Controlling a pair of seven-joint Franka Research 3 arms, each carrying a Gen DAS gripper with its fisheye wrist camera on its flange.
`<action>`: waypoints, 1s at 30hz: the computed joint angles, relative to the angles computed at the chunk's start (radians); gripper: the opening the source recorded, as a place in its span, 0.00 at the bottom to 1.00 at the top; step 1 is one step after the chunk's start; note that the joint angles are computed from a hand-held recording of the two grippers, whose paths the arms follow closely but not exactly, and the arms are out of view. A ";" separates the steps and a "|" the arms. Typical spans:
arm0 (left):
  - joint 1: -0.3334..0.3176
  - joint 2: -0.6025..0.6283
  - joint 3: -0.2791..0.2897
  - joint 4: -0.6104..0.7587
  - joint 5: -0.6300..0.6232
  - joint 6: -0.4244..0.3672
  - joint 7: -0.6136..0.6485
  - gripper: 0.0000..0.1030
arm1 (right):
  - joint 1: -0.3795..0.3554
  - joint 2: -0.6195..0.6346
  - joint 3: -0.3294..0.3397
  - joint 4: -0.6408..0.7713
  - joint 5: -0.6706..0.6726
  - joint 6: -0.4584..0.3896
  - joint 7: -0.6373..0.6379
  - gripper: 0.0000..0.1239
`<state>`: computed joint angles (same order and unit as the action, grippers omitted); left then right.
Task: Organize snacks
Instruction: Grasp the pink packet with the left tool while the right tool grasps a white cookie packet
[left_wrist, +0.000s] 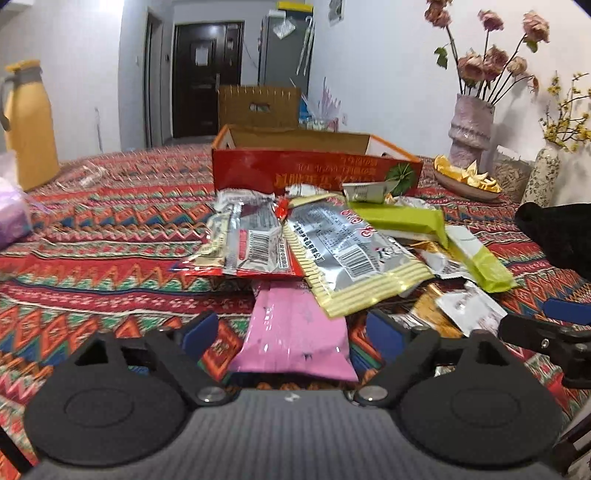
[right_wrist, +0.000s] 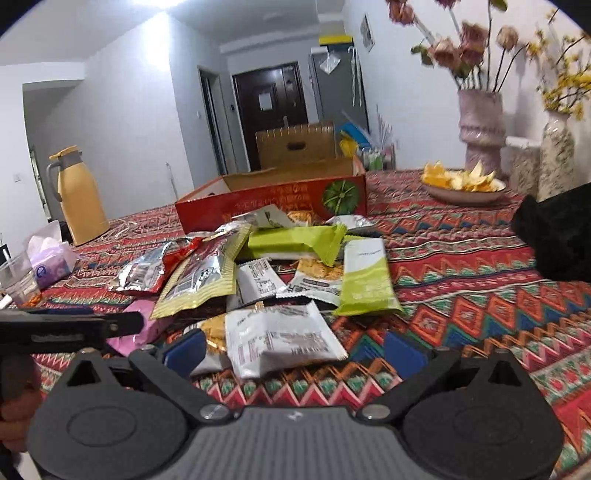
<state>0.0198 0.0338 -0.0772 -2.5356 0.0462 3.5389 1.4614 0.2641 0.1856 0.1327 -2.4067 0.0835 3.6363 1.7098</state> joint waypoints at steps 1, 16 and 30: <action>0.016 0.015 0.001 0.018 0.059 -0.012 -0.048 0.86 | -0.006 0.018 0.002 0.025 -0.012 -0.013 0.007 0.80; 0.103 -0.073 0.046 -0.030 0.610 -0.068 -0.539 0.61 | -0.259 0.080 0.187 0.107 -0.289 -0.124 0.166 0.46; 0.087 -0.250 -0.007 -0.149 0.313 -0.016 -0.287 0.61 | -0.186 -0.048 0.034 -0.043 -0.433 0.001 0.259 0.18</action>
<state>0.1071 -0.2165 -0.0839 -2.6848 0.3591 3.5227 1.1743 0.0779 0.1373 0.1670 -2.4499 -0.3492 3.6371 1.9688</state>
